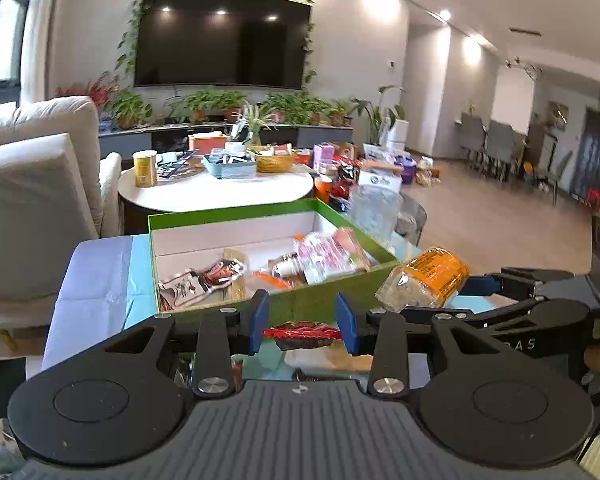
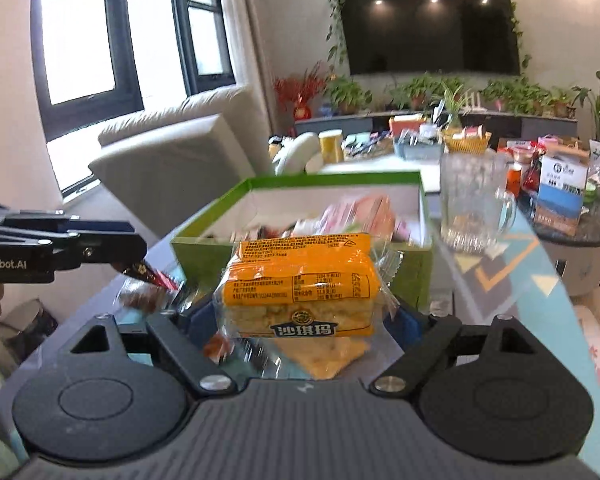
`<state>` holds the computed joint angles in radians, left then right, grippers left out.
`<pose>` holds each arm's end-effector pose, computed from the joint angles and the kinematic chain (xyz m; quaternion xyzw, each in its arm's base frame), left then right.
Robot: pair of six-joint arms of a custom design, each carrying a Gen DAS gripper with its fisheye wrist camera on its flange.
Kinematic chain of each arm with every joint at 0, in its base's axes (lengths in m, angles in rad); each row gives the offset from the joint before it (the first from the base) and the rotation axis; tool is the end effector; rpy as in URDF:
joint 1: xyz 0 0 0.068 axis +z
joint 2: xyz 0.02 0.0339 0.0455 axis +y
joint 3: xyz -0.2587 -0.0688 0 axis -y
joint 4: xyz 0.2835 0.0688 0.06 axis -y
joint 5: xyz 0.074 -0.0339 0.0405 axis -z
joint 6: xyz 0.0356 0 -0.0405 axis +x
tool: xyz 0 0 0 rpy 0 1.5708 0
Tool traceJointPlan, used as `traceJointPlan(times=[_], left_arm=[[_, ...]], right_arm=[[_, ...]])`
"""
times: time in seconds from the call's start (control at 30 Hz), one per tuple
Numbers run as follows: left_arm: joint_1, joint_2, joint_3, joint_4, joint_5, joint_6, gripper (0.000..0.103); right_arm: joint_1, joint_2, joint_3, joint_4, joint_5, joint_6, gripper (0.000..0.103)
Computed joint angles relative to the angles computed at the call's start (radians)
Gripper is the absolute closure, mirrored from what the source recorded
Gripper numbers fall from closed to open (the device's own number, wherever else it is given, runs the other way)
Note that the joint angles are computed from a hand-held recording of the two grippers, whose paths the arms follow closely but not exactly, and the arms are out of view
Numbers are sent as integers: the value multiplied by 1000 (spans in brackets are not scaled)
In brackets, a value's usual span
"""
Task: Organize snacks
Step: 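Lower both held snacks into the green box and open both tools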
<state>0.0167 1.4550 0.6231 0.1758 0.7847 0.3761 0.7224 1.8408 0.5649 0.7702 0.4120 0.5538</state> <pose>0.3044 -0.0201 0.1408 0.3143 0.7855 -0.2568 0.4671 0.2511 0.2023 0.0574 0.0325 0.8491 0.1545 0.5042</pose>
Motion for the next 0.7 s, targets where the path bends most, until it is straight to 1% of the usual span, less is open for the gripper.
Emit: traceJointPlan(times=[0.17,0.27,0.4,0.57,0.7], left_arm=[[-36,46,50,58,-46,-91,69],[-55,76,83,87,-69,-125,69],[-82,126,131,114,-101,-151,69],[-118,208,202,121,-145,-168,69],[-145,274,253,113,-174,-174,69]], right_arm=[[-46,24,42,3,-12,-36,24],[-74,55,81,-20,-20,-46,24],[-109,106,133,-61,-36,-39,24],[-150,157,178,-55,-77,-18,24],[-179,195,230,-69,-115,-30,24]])
